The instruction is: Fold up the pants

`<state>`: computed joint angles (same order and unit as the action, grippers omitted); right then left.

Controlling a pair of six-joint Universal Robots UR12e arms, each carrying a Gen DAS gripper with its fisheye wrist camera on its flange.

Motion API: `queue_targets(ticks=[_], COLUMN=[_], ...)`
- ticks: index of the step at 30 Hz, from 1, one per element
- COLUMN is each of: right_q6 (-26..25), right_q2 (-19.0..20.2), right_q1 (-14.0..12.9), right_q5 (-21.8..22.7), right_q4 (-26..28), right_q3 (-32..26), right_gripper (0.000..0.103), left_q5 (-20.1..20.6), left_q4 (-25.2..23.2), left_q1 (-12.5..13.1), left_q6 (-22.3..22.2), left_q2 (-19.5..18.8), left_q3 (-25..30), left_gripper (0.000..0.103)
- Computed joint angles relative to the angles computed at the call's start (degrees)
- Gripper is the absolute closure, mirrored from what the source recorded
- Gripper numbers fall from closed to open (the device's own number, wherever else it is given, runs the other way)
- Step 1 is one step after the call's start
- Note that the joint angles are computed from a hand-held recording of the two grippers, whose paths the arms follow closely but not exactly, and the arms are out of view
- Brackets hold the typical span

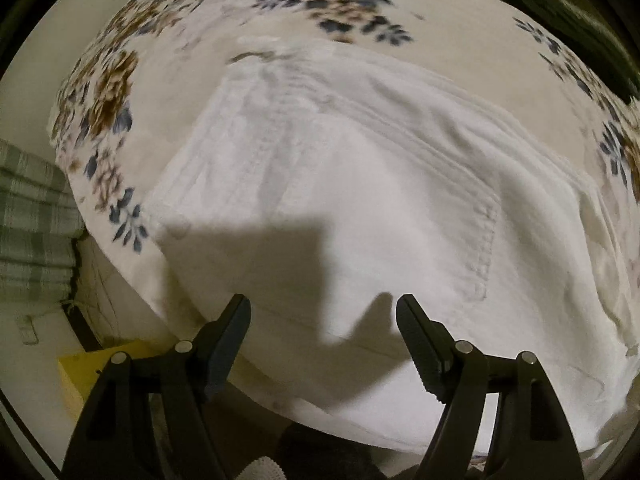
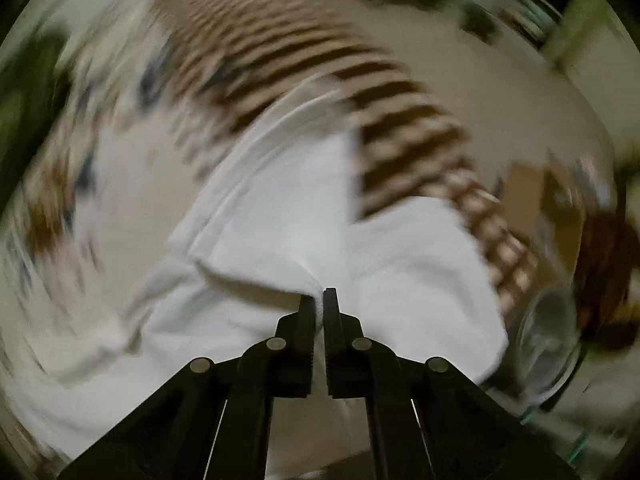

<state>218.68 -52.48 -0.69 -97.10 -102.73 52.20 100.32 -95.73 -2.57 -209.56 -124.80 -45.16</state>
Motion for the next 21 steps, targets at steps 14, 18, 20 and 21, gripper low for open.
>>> queue_targets(ticks=[14, 18, 20, 21], right_q6=[22.83, 23.70, 22.87, 21.25], right_q2=[-13.32, -14.30, -14.14, -14.03], right_q1=[-7.65, -7.77, -7.57, -7.80], right_q5=[12.85, 14.06, 14.65, 15.74], right_q4=[-11.21, -9.67, -9.42, -9.27], right_q3=[24.16, 25.32, 25.72, 25.96], right_gripper=[0.101, 0.101, 0.101, 0.101], left_q5=[-0.54, -0.84, -1.30, -1.90], left_q4=[-3.61, -4.49, -4.83, -5.08], left_q1=[-0.87, -1.14, -1.06, -1.21], left_q6=[2.62, 2.48, 2.79, 3.19], left_q2=[-2.23, -2.67, -2.67, -2.82], left_q3=[3.54, 4.27, 4.36, 4.85], left_gripper=[0.029, 0.029, 0.029, 0.029])
